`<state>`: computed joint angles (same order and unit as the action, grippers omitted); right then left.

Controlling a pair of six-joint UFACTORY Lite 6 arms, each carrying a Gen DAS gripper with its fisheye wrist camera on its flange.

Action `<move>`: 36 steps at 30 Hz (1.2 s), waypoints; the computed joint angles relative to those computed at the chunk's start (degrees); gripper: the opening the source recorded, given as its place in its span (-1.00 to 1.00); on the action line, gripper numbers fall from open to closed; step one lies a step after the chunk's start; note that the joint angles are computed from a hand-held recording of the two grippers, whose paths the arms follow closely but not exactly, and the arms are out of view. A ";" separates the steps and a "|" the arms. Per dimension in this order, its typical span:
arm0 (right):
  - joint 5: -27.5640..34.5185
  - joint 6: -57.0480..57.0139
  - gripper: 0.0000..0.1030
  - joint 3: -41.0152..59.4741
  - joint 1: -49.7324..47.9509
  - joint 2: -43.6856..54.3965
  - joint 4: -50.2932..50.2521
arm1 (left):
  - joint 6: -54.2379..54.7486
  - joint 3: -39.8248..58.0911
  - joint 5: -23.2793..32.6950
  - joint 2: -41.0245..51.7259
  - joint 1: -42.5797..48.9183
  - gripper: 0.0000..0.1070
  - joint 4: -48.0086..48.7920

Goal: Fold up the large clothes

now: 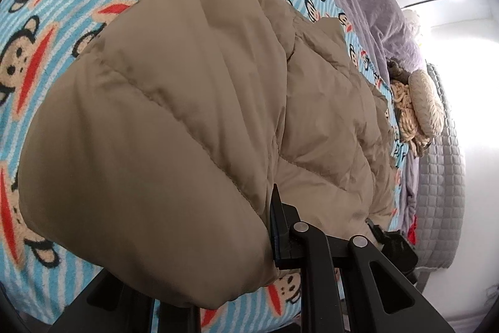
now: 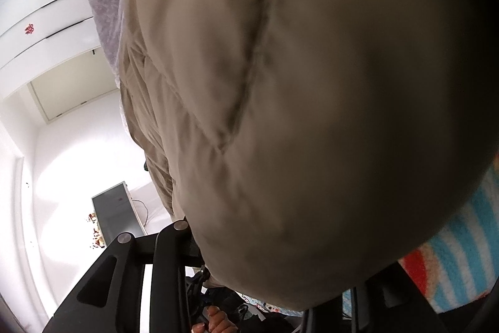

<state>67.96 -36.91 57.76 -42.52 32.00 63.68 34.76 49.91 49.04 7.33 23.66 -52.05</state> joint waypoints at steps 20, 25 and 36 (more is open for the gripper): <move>-2.68 7.18 0.05 0.09 3.36 -3.59 -1.68 | -2.78 -0.36 -3.33 -1.66 -3.01 -0.60 2.83; -2.86 8.19 0.08 0.18 3.95 -4.06 -1.47 | -2.94 -0.54 -3.41 -1.87 -3.14 -0.60 2.93; -3.37 6.56 0.18 -0.77 2.36 -3.60 -1.33 | -3.14 -0.27 -1.70 -2.76 -2.35 -0.60 4.14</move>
<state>64.59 -30.35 56.99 -40.17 28.40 62.35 31.61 49.64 47.34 4.57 21.30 -47.91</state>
